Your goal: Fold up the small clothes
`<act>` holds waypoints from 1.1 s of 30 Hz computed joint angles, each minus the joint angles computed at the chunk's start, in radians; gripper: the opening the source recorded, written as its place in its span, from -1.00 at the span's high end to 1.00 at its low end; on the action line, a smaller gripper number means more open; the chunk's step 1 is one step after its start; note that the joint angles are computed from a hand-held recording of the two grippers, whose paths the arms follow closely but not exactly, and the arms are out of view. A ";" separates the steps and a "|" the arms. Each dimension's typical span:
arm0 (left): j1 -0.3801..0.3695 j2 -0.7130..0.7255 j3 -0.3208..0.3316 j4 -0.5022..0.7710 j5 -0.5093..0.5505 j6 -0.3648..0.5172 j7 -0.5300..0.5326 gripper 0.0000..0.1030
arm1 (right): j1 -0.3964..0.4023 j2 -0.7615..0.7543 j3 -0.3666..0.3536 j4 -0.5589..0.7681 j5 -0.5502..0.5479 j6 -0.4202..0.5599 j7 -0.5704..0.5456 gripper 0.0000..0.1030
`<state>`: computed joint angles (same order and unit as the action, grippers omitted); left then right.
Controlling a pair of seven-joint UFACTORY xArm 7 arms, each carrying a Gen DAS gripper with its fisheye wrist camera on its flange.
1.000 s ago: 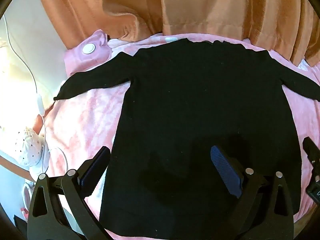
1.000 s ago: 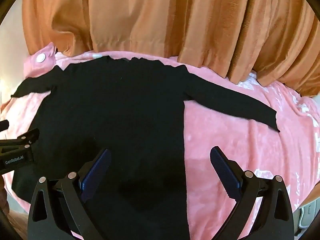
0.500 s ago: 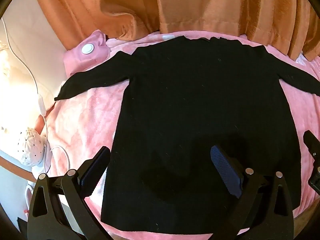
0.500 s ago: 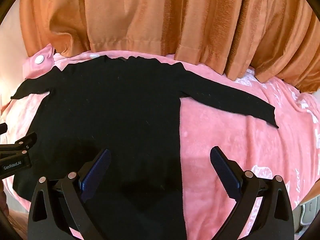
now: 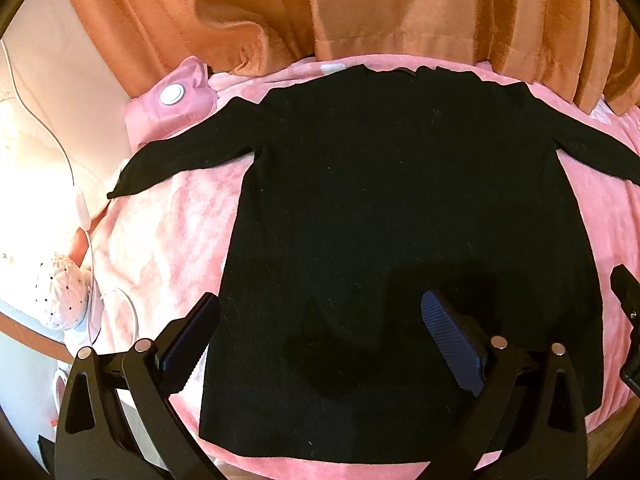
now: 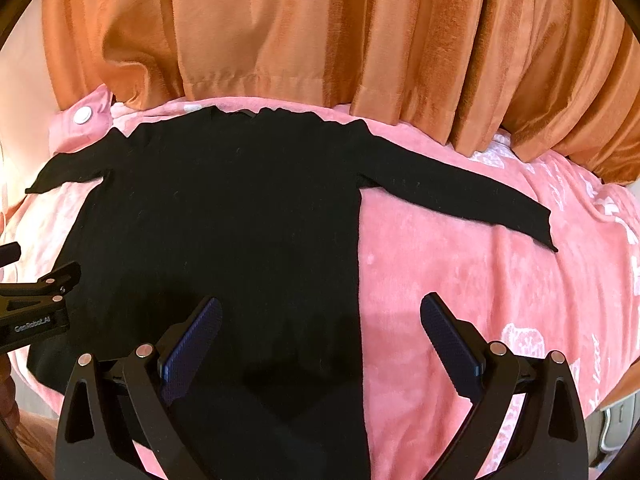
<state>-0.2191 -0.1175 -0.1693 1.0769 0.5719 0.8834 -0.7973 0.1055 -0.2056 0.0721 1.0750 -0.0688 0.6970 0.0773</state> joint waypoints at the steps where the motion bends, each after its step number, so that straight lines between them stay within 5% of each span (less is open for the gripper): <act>1: -0.002 -0.001 -0.001 -0.001 -0.001 0.001 0.003 -0.90 | 0.000 -0.005 0.000 -0.004 0.000 -0.002 -0.001 -0.90; 33: -0.002 -0.001 0.001 -0.007 0.004 0.019 0.017 -0.90 | -0.004 -0.018 0.000 -0.029 -0.005 -0.007 -0.013 -0.90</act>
<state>-0.2212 -0.1183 -0.1684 1.0700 0.5762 0.9021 -0.7799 0.1015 -0.2235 0.0724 1.0464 -0.0740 0.6901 0.0639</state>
